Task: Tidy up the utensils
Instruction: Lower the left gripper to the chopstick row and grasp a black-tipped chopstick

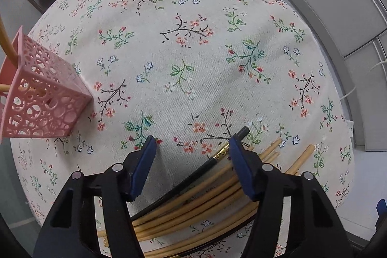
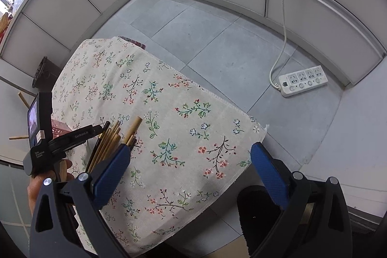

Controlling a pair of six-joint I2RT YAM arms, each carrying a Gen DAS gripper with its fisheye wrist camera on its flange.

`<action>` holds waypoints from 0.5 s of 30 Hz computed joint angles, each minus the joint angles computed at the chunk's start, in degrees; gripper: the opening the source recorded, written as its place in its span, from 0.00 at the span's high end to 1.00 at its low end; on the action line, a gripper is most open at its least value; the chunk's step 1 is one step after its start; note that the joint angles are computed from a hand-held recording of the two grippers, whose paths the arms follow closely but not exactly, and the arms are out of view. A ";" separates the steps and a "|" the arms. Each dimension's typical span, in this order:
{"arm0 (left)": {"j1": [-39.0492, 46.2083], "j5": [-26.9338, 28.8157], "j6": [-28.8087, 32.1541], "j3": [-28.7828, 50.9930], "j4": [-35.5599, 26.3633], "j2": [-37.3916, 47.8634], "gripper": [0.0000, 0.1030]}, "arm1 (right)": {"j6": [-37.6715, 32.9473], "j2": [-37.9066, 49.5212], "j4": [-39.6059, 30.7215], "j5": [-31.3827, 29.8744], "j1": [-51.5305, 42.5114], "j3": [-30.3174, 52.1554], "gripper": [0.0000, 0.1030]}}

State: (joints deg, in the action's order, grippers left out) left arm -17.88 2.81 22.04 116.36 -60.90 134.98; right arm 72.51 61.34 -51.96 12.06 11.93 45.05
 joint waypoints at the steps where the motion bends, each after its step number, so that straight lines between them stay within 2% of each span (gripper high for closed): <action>1: -0.07 -0.08 0.39 -0.38 0.18 -0.36 0.42 | -0.04 0.09 0.04 -0.07 0.02 0.05 0.06; 7: -1.53 -1.15 1.15 -2.99 1.65 -2.16 0.42 | -0.05 0.21 0.52 -0.83 -0.38 -0.12 0.06; 9: -1.84 -0.75 1.37 -2.35 0.89 -1.53 0.50 | -0.08 0.33 0.66 -1.06 -0.46 -0.28 0.06; 11: -2.86 -1.11 0.69 -6.38 2.53 -3.22 0.59 | -0.14 0.46 0.80 -1.36 -0.68 -0.39 0.06; 13: -3.31 -1.45 0.81 -7.78 3.74 -3.76 0.60 | -0.05 0.51 1.03 -1.78 -0.92 -0.55 0.06; 15: -3.40 -1.10 0.77 -7.94 3.58 -3.92 0.67 | -0.18 0.79 1.35 -2.33 -1.22 -0.59 0.06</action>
